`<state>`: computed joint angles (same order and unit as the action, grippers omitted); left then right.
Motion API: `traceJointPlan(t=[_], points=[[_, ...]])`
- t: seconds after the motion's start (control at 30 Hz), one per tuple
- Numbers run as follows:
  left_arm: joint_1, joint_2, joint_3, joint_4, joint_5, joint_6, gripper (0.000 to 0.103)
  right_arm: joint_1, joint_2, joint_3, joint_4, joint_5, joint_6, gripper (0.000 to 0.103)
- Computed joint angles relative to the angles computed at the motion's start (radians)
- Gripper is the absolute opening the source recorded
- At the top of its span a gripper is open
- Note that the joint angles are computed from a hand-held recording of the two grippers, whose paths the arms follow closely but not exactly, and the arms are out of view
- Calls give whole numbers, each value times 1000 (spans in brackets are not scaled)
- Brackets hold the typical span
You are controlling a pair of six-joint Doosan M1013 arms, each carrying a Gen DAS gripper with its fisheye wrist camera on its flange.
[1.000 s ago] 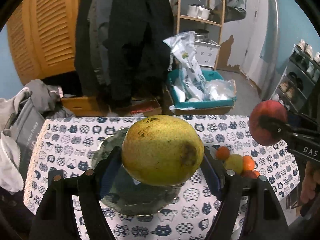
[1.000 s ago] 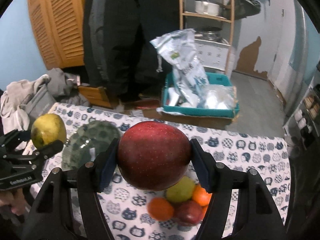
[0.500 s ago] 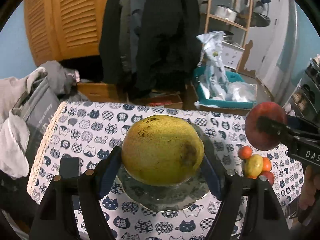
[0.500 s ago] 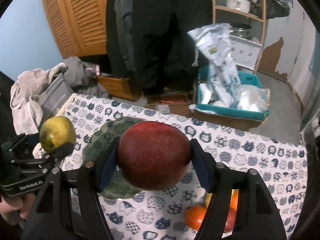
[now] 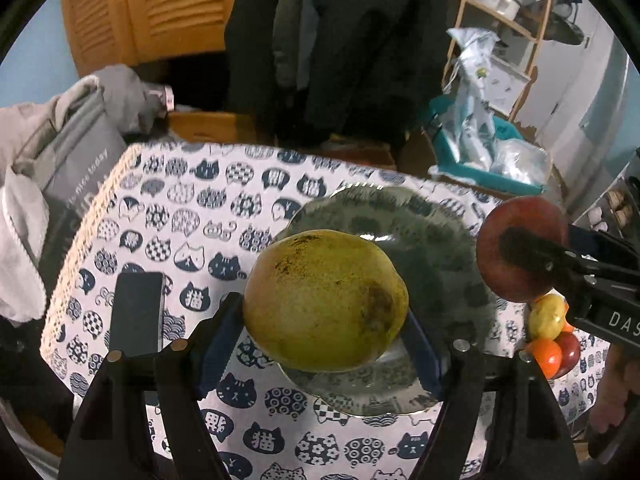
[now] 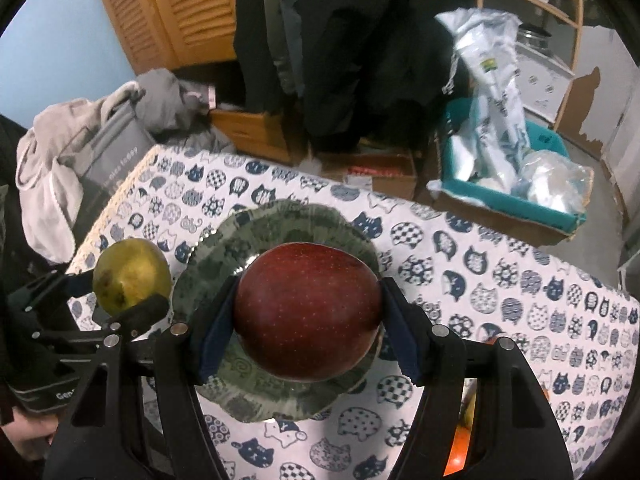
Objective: Organize fruits
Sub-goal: 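Carry the pomelo and red apple over the green bowl with both tools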
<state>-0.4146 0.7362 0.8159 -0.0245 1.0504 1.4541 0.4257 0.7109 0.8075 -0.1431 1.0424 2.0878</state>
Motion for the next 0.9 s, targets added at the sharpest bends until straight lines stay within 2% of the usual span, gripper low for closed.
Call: traceJointPlan(t=[0.33, 0.9], points=[[9, 73, -62, -27, 105, -11, 78, -12, 62, -44, 70, 62, -34, 69], [-1, 138, -126, -48, 214, 25, 78, -24, 88, -40, 119, 100, -43, 69]])
